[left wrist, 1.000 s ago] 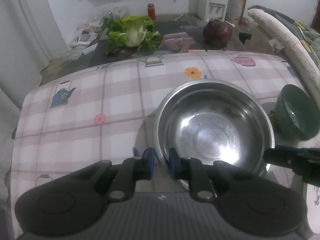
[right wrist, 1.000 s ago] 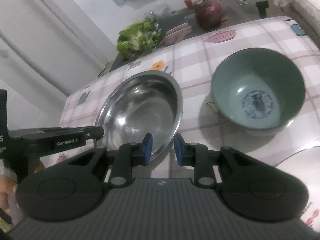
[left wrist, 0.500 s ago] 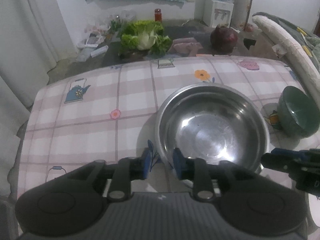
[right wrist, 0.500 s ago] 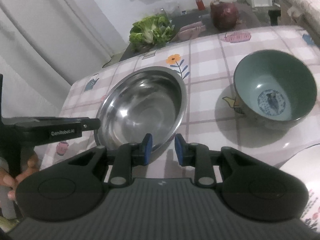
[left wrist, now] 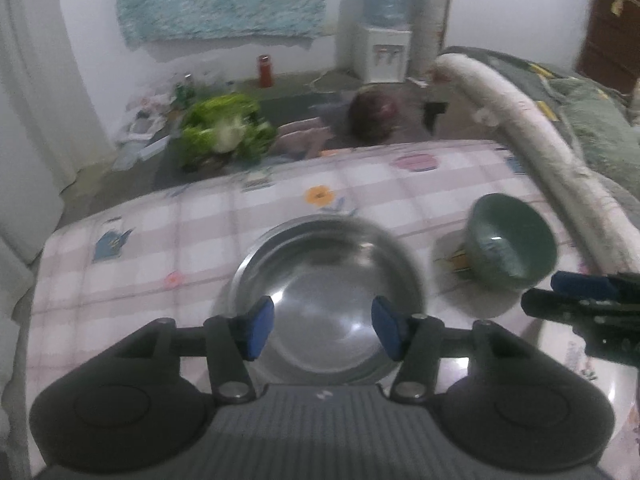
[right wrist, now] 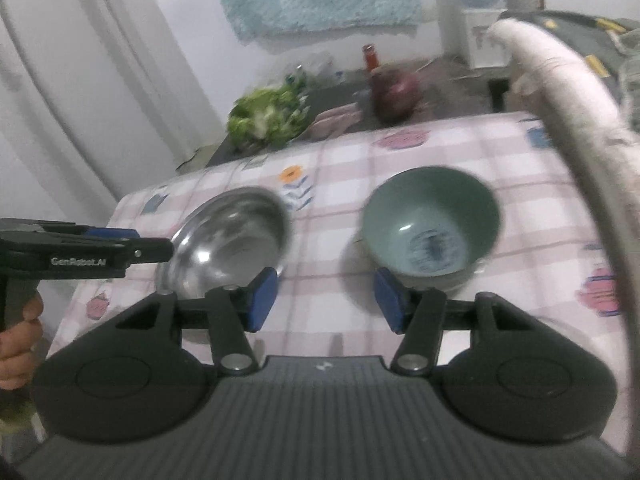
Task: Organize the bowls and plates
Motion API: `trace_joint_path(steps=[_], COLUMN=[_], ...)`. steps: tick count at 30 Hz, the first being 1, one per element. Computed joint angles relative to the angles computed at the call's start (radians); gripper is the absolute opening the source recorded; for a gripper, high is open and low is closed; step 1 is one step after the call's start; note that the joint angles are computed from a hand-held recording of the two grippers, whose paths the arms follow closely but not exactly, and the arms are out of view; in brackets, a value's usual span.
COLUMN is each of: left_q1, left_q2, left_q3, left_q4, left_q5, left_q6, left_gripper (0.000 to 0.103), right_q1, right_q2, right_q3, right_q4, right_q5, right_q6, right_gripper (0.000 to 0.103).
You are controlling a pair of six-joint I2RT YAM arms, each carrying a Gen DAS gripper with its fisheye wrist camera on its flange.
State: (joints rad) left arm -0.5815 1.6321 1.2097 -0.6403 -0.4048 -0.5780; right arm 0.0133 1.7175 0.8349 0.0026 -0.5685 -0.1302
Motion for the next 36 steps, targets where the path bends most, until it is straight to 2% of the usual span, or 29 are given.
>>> trace_joint_path(steps=[4, 7, 13, 22, 26, 36], left_q1=[-0.023, -0.028, -0.041, -0.032, -0.028, -0.033], left_q2=[0.066, 0.127, 0.29, 0.533, 0.594, 0.7], left_q3=[0.073, 0.135, 0.297, 0.571, 0.64, 0.769], left_q4=[0.027, 0.056, 0.07, -0.031, -0.07, -0.149], left_q5=[0.047, 0.1, 0.135, 0.231, 0.248, 0.238], left_q6=[0.032, 0.051, 0.056, 0.024, -0.001, -0.034], left_gripper=[0.064, 0.064, 0.064, 0.057, 0.051, 0.043], right_q1=[-0.087, -0.141, -0.197, -0.197, -0.192, -0.175], right_q2=[0.006, 0.039, 0.163, 0.363, 0.421, 0.526], right_q3=[0.031, 0.083, 0.234, 0.454, 0.515, 0.62], right_q4=[-0.018, -0.04, -0.1, -0.207, -0.245, -0.301], right_q5=[-0.026, -0.041, -0.059, -0.068, -0.069, -0.079], right_q6=[-0.034, -0.047, -0.039, 0.007, 0.013, 0.004], right_gripper=[0.053, 0.053, 0.053, 0.05, 0.047, 0.039])
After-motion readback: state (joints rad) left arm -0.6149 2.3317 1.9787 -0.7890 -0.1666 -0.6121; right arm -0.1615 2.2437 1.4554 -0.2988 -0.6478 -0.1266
